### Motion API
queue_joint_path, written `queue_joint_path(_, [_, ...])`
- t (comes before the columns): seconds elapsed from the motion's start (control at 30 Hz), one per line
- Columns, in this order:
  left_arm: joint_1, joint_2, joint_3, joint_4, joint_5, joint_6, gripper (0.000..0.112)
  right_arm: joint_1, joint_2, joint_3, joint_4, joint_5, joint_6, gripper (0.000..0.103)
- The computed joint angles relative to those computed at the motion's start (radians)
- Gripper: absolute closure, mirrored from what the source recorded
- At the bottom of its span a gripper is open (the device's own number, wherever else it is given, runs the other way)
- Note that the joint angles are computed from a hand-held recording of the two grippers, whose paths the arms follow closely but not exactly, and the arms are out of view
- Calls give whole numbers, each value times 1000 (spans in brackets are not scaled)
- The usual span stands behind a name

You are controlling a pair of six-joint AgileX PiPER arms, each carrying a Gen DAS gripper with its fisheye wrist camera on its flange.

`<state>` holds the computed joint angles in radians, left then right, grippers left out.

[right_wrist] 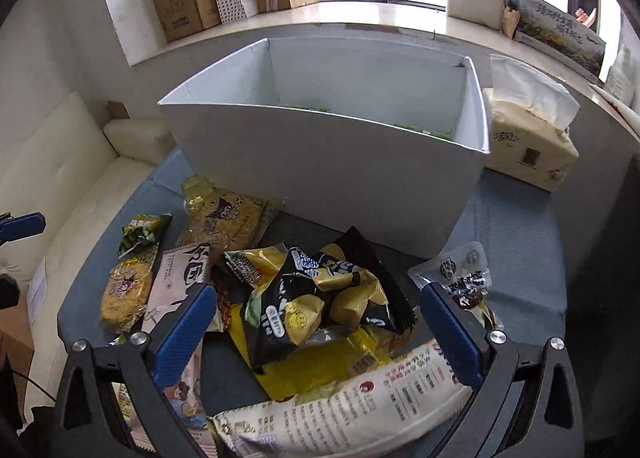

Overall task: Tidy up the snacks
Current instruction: 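Grasp the black-and-yellow chip bag with the right tool while the left tool grasps the rice-cake bar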

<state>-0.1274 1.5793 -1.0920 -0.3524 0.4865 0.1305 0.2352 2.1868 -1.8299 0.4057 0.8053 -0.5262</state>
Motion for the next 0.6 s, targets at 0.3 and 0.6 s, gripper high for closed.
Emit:
queue_joint_path(0.3, [21,39,-3,-24,25,-4,9,24,197,-284,-69,219,-6,2])
queue_joint_path(0.6, [9,137,-75,-44,71,-34,9,-24,117,-144,52,179,-82,30])
